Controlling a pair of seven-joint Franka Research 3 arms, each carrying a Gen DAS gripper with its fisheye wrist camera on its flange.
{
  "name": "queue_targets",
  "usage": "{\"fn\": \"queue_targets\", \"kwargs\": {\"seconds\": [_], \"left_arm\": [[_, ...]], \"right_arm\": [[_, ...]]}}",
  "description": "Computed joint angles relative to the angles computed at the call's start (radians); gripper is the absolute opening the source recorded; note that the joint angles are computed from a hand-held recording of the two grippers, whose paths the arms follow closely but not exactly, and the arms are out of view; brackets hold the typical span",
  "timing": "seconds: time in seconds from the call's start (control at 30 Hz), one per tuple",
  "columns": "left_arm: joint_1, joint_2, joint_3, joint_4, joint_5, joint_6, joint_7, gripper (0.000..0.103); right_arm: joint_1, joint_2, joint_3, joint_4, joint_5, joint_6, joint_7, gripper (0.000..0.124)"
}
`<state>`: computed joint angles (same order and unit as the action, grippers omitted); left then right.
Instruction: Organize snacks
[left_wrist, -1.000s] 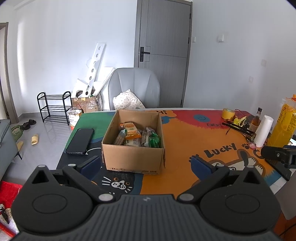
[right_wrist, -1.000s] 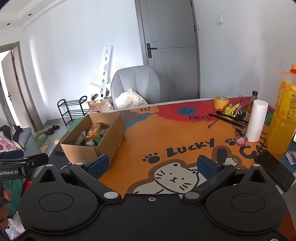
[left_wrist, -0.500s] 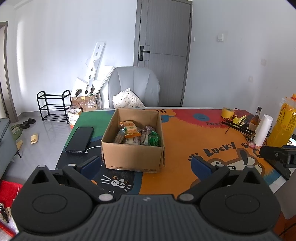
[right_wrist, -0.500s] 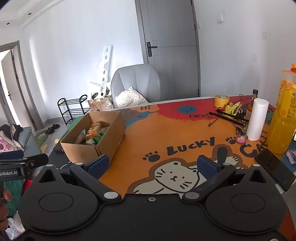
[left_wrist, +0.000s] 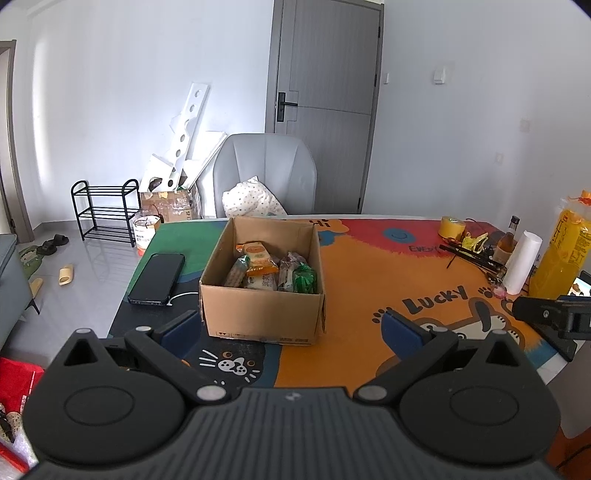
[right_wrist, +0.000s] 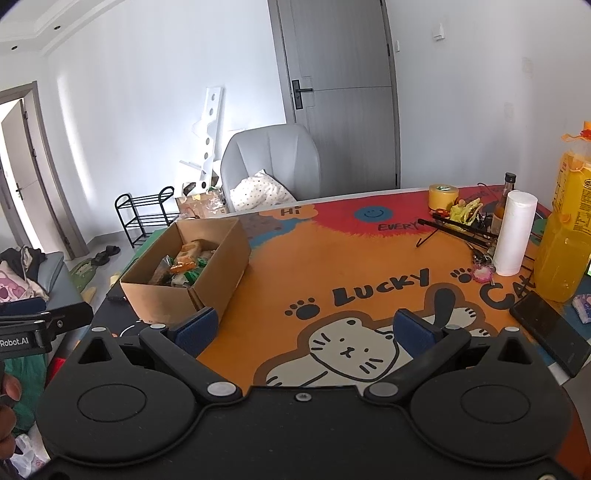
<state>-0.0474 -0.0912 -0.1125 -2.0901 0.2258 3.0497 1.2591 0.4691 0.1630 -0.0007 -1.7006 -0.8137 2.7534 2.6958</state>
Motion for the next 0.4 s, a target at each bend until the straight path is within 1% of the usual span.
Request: {"fn": "queue_targets", "kwargs": {"seconds": [0.1, 0.23, 0.33, 0.4], "left_arm": [[-0.011, -0.002, 0.008, -0.005, -0.028, 0.008, 0.030, 0.103], [-0.021, -0.012, 0.014, -0.027, -0.051, 0.047, 0.055, 0.103], [-0.014, -0.014, 0.008, -0.027, -0.036, 0.049, 0.044, 0.103], [-0.026, -0.012, 0.015, -0.024, -0.054, 0.044, 0.063, 0.103]], "right_arm": [[0.000, 0.001, 0.001, 0.001, 0.003, 0.000, -0.003, 0.103], [0.000, 0.002, 0.001, 0.000, 0.011, 0.003, -0.015, 0.103], [-0.001, 0.004, 0.000, 0.001, 0.018, 0.005, -0.021, 0.103], [0.001, 0.004, -0.002, 0.001, 0.015, 0.006, -0.018, 0.103]]}}
